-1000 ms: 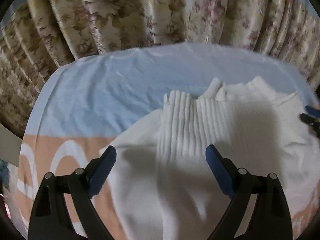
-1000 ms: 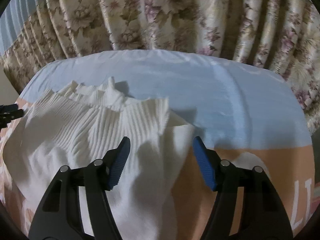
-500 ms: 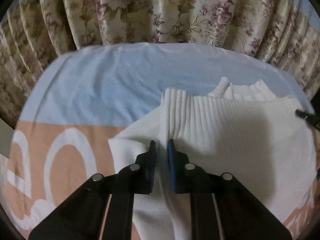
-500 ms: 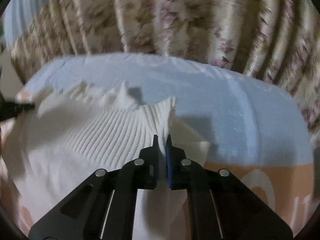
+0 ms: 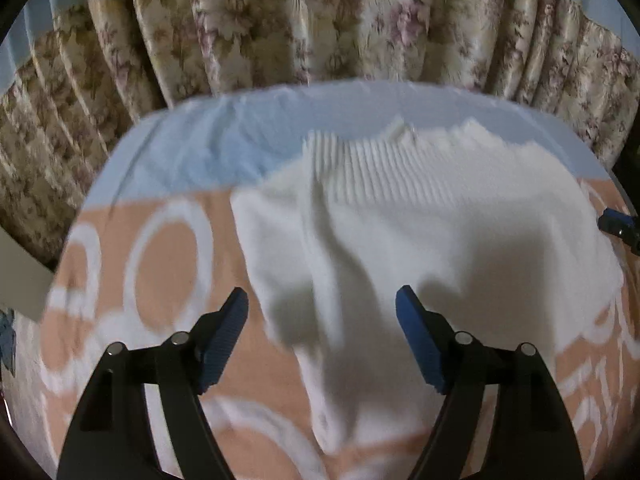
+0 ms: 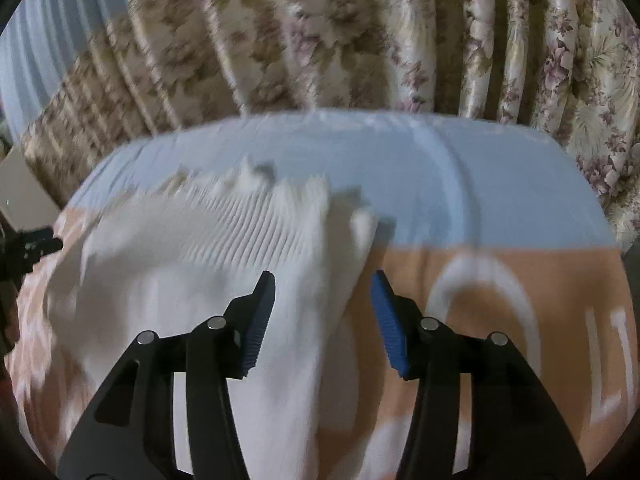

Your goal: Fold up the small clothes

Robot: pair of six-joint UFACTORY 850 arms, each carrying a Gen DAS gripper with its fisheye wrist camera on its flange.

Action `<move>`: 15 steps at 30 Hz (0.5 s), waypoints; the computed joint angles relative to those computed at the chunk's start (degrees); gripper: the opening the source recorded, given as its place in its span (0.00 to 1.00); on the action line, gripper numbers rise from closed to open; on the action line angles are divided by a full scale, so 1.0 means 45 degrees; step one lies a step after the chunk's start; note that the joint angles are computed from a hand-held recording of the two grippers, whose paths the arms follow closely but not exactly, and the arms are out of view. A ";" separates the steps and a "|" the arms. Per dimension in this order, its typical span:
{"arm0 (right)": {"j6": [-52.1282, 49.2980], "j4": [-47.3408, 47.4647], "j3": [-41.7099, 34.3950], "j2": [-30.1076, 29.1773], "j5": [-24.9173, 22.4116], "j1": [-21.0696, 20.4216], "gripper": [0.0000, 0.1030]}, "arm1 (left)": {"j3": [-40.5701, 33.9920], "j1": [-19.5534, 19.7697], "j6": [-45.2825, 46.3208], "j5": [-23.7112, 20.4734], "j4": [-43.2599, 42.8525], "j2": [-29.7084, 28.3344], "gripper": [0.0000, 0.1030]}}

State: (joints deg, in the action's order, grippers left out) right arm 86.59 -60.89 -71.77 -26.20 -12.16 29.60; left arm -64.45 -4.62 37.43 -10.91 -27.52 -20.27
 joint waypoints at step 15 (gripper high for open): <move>0.4347 -0.2713 0.1785 0.1068 -0.0683 0.1294 0.10 | 0.1266 0.0688 0.2753 -0.0603 -0.4023 0.0328 0.16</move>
